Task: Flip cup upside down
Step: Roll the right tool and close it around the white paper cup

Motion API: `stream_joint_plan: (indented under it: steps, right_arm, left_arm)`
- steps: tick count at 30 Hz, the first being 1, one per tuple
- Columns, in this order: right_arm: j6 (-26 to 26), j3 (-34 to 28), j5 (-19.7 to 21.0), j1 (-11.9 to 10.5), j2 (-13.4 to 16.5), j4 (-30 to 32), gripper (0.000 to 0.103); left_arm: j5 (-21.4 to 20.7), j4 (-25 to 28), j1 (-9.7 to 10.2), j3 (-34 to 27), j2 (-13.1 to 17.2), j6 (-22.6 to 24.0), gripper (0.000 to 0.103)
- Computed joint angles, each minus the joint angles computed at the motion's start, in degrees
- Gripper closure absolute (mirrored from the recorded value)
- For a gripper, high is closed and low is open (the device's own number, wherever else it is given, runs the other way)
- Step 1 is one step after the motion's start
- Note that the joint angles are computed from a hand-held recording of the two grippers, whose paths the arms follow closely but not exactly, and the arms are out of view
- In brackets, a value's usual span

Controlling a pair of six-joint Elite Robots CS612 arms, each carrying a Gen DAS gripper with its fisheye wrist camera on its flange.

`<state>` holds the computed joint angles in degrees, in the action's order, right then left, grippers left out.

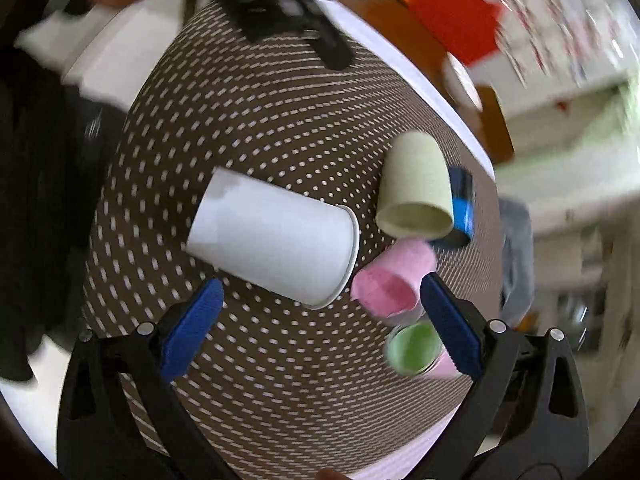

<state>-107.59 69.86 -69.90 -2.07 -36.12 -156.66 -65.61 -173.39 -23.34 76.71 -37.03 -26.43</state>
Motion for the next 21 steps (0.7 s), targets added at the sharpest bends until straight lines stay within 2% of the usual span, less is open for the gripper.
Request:
stream_joint_plan:
  steps: [3,7,9,13,17,21]
  right_arm:
    - [-8.79,0.02,1.54,0.08,-0.29,3.44,0.008]
    - [-16.45,-1.14,1.01,0.81,0.28,6.45,0.011]
    - [-19.19,-2.15,0.29,1.25,0.66,8.73,0.016]
    - [-21.04,-4.63,-0.97,2.22,1.57,12.98,0.021]
    - [-17.73,-7.97,-2.99,3.28,2.65,18.26,0.025]
    - [-18.31,-7.89,-4.15,3.88,2.67,18.30,0.025]
  left_arm:
    - [0.30,2.82,0.19,-0.25,-0.03,-2.17,0.014]
    - [0.67,6.18,0.41,-0.45,-0.10,-4.26,0.014]
    - [0.83,7.25,0.54,-0.64,-0.04,-4.83,0.014]
    - [0.47,9.22,0.92,-1.06,0.12,-6.09,0.014]
    - [-0.09,10.45,1.25,-1.45,0.32,-6.63,0.014]
    - [-0.67,10.94,1.49,-1.70,0.52,-6.98,0.014]
